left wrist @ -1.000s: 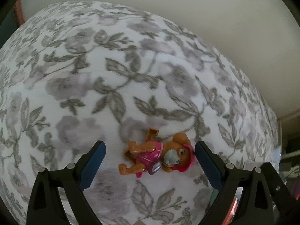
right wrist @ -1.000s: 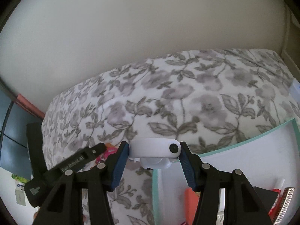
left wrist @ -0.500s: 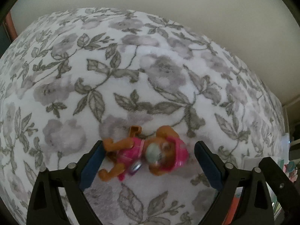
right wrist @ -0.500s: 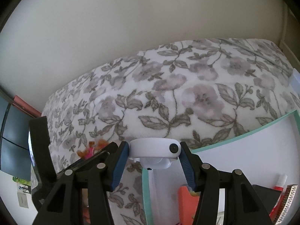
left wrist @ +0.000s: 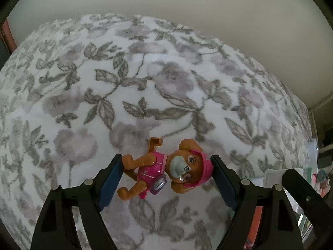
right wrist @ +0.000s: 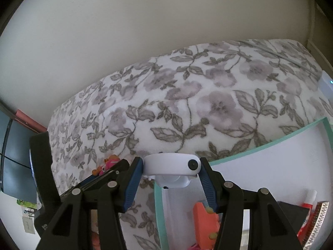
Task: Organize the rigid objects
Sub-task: 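Carry the pink-helmeted toy dog and white round device over the teal tray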
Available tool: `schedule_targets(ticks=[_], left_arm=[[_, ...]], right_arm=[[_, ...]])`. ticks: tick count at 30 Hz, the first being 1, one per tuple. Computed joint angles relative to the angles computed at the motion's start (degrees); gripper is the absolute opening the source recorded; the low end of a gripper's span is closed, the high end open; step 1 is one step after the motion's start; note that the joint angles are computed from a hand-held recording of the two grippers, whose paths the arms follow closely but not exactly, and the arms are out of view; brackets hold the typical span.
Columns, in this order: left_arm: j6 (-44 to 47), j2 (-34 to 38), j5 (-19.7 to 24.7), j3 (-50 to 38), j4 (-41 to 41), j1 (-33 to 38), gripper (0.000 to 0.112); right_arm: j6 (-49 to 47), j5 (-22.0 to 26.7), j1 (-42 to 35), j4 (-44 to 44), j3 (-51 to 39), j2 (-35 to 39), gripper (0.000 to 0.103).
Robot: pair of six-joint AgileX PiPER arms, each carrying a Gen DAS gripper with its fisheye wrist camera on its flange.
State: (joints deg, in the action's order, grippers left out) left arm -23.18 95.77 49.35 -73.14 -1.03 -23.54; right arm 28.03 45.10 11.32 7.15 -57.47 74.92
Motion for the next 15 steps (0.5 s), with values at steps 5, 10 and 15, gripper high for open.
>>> schedule_targets(ticks=[5, 10, 15], left_arm=[[-2.5, -6.4, 3.5, 1.2, 0.6, -3.7, 0.084], [-7.9, -11.8, 6.1, 1.7, 4.4, -12.7, 0.084], [-12.3, -14.7, 9.1, 1.9, 8.4, -21.2, 0.084]], right_arm=[[2.3, 5.6, 0.2, -2.8, 0.4, -5.4, 0.058], [4.7, 12.0, -0.9, -5.5, 2.5, -15.2, 0.058], [7.8, 19.1, -1.0, -10.2, 4.6, -23.3, 0.058]])
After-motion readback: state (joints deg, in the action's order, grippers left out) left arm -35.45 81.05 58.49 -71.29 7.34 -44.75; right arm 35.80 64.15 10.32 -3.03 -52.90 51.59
